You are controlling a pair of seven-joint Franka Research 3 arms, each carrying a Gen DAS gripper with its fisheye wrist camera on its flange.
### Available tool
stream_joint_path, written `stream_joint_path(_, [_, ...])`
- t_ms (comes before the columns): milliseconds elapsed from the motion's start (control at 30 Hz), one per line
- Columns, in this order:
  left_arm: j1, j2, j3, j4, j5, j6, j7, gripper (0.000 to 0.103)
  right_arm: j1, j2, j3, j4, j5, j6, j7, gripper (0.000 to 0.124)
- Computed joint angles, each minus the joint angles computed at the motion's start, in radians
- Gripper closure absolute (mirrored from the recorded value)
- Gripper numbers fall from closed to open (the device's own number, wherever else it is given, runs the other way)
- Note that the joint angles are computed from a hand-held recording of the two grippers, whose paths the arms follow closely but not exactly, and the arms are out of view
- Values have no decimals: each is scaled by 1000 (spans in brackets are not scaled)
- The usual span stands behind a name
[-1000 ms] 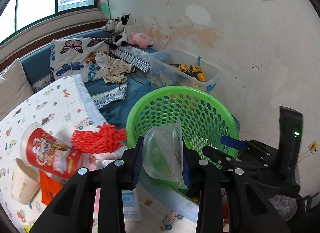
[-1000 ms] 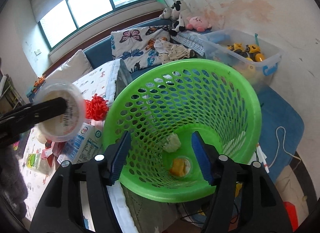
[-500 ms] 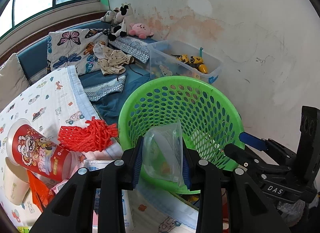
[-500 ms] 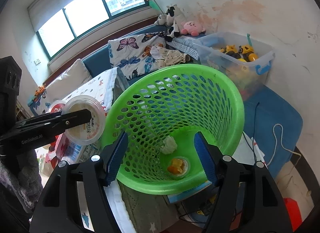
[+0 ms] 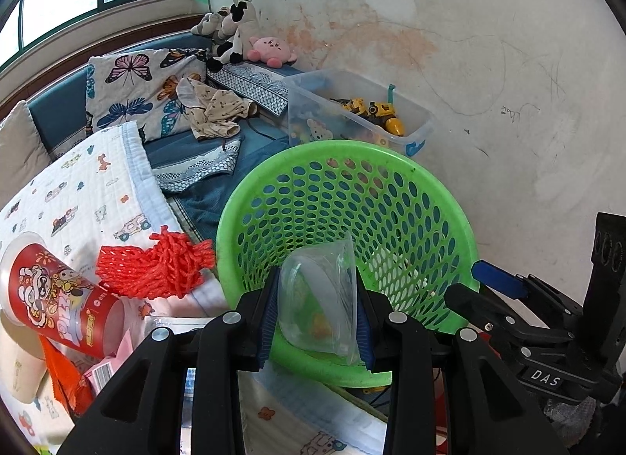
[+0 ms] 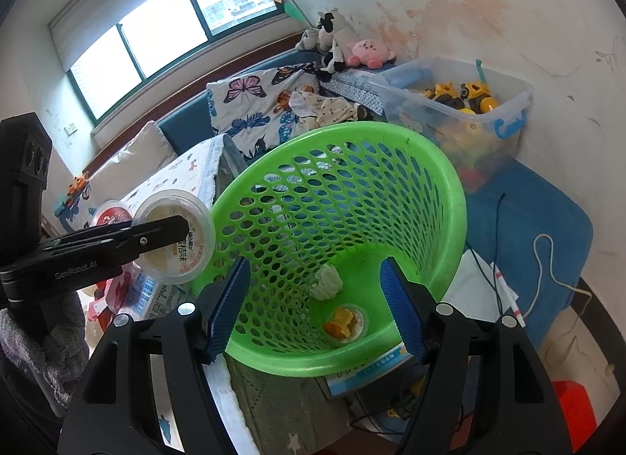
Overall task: Collect trash
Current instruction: 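Lower the dome cup into the green basket and open the left gripper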
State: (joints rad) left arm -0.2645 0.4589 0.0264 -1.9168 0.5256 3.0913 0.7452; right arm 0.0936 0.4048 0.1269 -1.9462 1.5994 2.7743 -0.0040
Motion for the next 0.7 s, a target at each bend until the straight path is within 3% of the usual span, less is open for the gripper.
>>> stream_joint_path(700, [53,65,-69,75,-65,-54,87,70,-10,-6,-10,-6,41,-28,-11,54])
